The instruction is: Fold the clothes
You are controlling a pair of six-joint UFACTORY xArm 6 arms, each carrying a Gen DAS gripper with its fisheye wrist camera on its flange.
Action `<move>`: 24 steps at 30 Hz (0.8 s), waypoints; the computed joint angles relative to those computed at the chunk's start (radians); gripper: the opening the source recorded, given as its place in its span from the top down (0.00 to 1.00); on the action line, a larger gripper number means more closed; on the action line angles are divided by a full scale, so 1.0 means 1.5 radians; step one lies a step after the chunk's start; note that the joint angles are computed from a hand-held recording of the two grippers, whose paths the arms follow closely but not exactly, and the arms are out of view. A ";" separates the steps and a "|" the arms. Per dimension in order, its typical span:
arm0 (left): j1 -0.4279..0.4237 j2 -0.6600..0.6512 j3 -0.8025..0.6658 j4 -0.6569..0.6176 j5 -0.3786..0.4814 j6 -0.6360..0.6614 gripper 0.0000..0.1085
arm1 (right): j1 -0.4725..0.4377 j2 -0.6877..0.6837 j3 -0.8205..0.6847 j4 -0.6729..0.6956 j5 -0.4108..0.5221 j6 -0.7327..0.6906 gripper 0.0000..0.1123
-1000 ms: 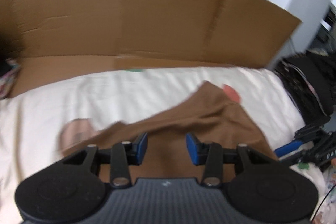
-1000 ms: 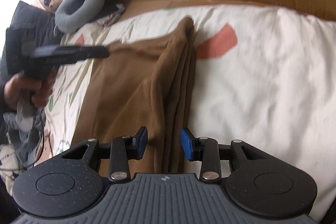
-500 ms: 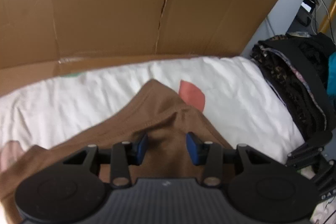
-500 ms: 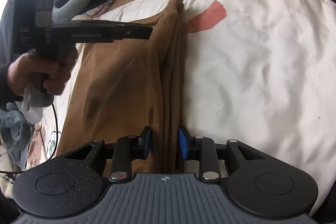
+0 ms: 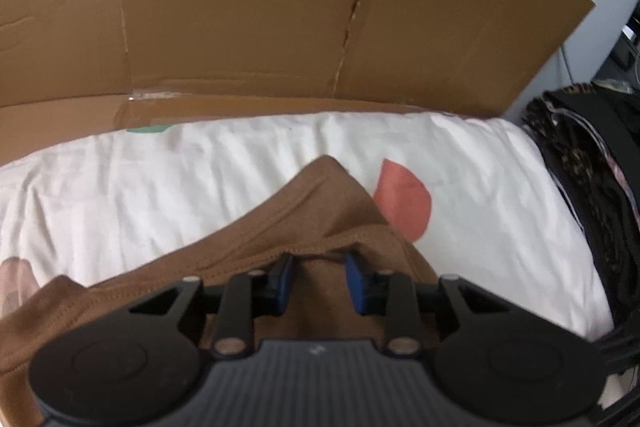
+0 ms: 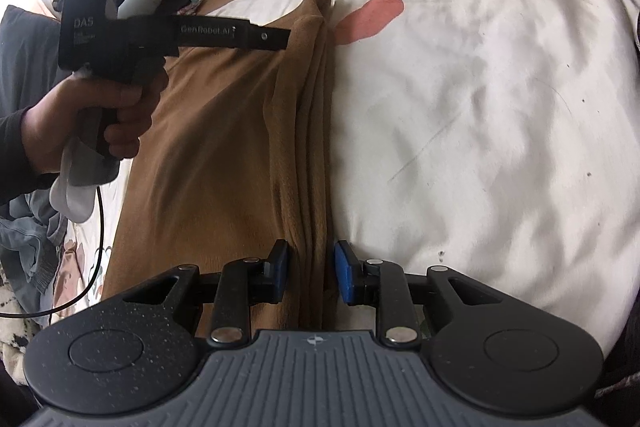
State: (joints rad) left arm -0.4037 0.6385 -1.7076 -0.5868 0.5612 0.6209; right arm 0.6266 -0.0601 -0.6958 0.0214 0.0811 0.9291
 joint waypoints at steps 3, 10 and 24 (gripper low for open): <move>0.000 -0.015 0.013 -0.010 -0.015 0.020 0.75 | 0.002 -0.005 0.004 -0.011 0.002 0.014 0.73; 0.002 -0.036 0.018 -0.049 -0.008 0.160 0.61 | 0.000 -0.021 0.014 -0.047 0.000 0.062 0.73; -0.006 0.028 -0.028 0.028 -0.020 0.087 0.52 | -0.007 -0.001 -0.019 -0.039 0.033 0.036 0.65</move>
